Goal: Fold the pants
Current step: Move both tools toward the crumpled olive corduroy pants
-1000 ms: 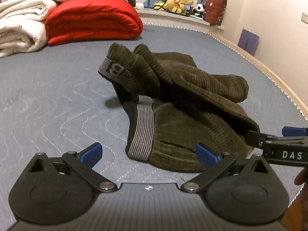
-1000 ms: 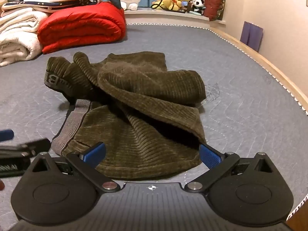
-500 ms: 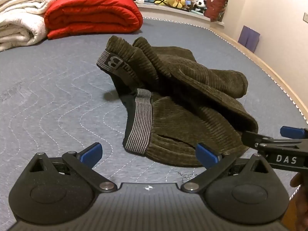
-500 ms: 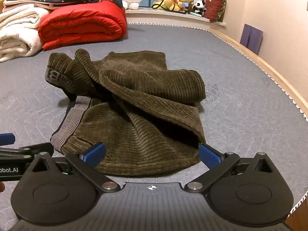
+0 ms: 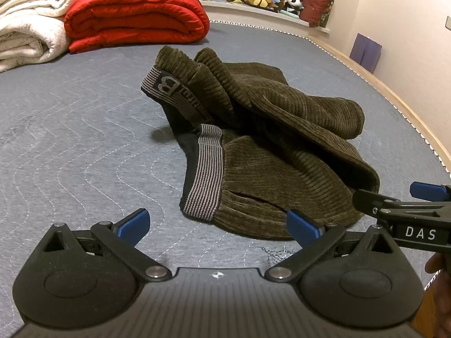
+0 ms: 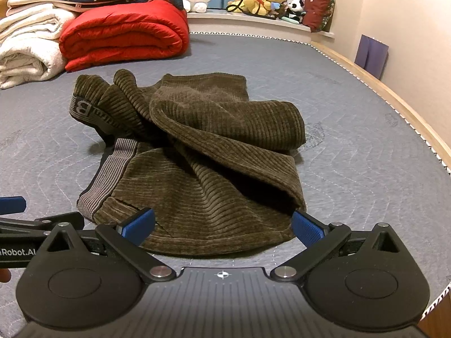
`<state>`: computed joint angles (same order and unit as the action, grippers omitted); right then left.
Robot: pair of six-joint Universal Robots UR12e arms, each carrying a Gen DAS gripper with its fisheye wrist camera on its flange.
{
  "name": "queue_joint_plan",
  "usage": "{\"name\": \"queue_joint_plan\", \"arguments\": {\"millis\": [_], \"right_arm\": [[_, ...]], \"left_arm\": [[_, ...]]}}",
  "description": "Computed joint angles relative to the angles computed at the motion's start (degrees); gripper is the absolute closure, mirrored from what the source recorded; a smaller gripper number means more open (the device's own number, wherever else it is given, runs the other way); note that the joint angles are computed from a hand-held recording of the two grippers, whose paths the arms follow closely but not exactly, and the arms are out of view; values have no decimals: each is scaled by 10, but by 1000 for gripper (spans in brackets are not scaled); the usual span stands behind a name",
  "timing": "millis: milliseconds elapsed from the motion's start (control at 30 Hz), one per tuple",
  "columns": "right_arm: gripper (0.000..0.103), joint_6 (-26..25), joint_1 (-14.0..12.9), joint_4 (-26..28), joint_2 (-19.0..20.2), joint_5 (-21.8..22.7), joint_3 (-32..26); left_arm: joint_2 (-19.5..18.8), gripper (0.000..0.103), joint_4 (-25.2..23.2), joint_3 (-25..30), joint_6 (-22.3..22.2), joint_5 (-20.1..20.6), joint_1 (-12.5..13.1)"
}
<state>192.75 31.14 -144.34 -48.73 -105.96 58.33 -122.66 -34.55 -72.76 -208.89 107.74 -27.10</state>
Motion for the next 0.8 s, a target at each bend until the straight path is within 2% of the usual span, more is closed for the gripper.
{"name": "queue_joint_plan", "arguments": {"millis": [167, 367, 800], "right_arm": [[1, 1, 0, 2, 0, 1, 0], [1, -1, 0, 11, 2, 0, -4], [1, -3, 0, 35, 2, 6, -7]], "left_arm": [[-3, 0, -24, 8, -2, 0, 0], [-4, 0, -65, 14, -13, -19, 4], [-3, 0, -91, 16, -30, -41, 8]]}}
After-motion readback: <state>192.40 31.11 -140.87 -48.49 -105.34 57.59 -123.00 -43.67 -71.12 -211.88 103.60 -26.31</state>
